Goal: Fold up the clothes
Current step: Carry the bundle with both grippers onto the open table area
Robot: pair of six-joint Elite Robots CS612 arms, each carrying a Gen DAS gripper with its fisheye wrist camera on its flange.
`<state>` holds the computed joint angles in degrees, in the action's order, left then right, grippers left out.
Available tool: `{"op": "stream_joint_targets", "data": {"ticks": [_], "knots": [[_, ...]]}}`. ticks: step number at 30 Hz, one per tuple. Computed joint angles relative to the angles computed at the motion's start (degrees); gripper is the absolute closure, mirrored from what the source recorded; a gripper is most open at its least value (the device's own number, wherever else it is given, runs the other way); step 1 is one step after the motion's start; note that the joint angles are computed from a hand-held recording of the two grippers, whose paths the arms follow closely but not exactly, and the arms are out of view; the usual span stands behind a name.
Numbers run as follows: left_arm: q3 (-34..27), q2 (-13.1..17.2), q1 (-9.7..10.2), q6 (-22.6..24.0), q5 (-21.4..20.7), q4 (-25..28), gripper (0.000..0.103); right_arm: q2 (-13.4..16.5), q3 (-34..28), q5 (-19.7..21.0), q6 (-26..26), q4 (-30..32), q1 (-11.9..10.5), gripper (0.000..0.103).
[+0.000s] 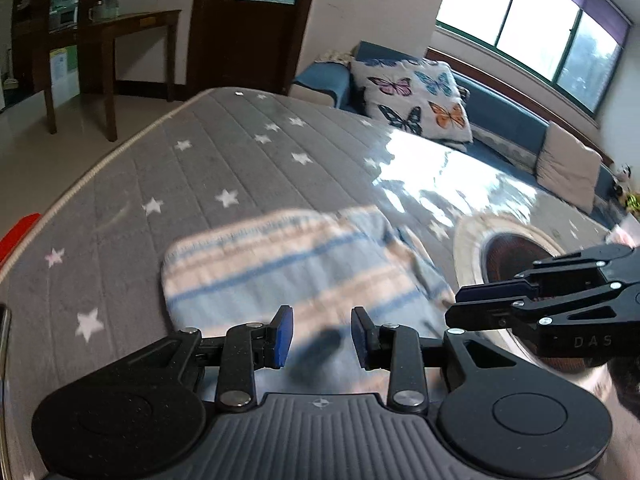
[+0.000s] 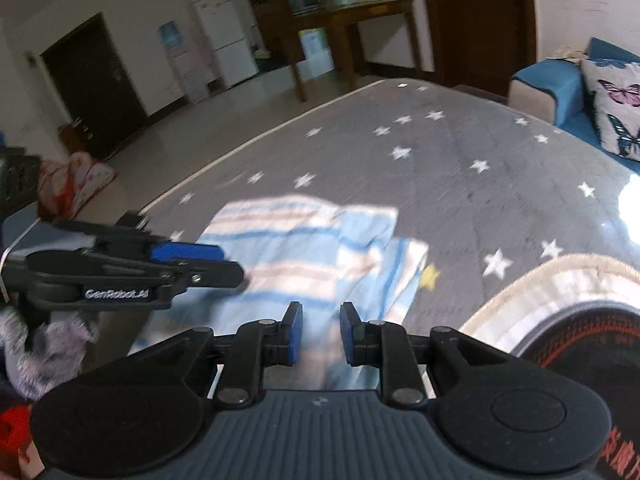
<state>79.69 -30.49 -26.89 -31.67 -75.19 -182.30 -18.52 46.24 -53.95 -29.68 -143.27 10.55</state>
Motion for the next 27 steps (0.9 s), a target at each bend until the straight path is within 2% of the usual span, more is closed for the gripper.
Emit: {"op": "stream_joint_targets", "data": {"ticks": [3,6,7,9,14,17,20,21,24,27], "knots": [[2.43,-0.88,-0.61,0.54,-0.02,-1.35,0.068,-1.63,3.42,-0.59,-1.86,-0.18,-0.23,0.083],[5.16,-1.98,-1.26,0.54,0.37,-2.46,0.068,-2.69,6.28,-0.12,-0.83,-1.58,-0.82,0.081],[6.23,-2.40,-1.54,0.92,0.78,-3.06,0.067,-3.04,7.31,0.27,-0.03,-2.62,-1.11,0.079],[8.22,-3.15,-1.99,1.66,1.28,-4.44,0.060,-3.55,8.93,0.18,1.96,-5.16,-1.51,0.065],[12.68,-4.92,-3.33,3.47,3.61,-5.45,0.058,-3.95,10.67,0.79,5.97,-7.81,-2.33,0.065],[14.56,-5.42,-4.17,5.59,4.96,-6.46,0.058,-3.67,10.39,1.71,6.31,-6.74,-2.48,0.065],[15.20,-5.32,-5.20,7.95,8.23,-7.00,0.058,-3.43,10.37,2.10,6.21,-7.08,-2.34,0.067],[15.12,-5.13,-5.46,9.22,9.44,-7.31,0.058,-3.35,10.27,2.33,6.21,-6.81,-2.33,0.073],[14.66,-4.57,-5.95,12.75,11.17,-8.13,0.059,-3.32,10.38,2.36,6.61,-7.08,-2.29,0.084],[14.16,-4.02,-6.06,14.82,11.52,-8.20,0.072,-3.64,11.00,2.15,7.02,-7.98,-2.23,0.092]]}}
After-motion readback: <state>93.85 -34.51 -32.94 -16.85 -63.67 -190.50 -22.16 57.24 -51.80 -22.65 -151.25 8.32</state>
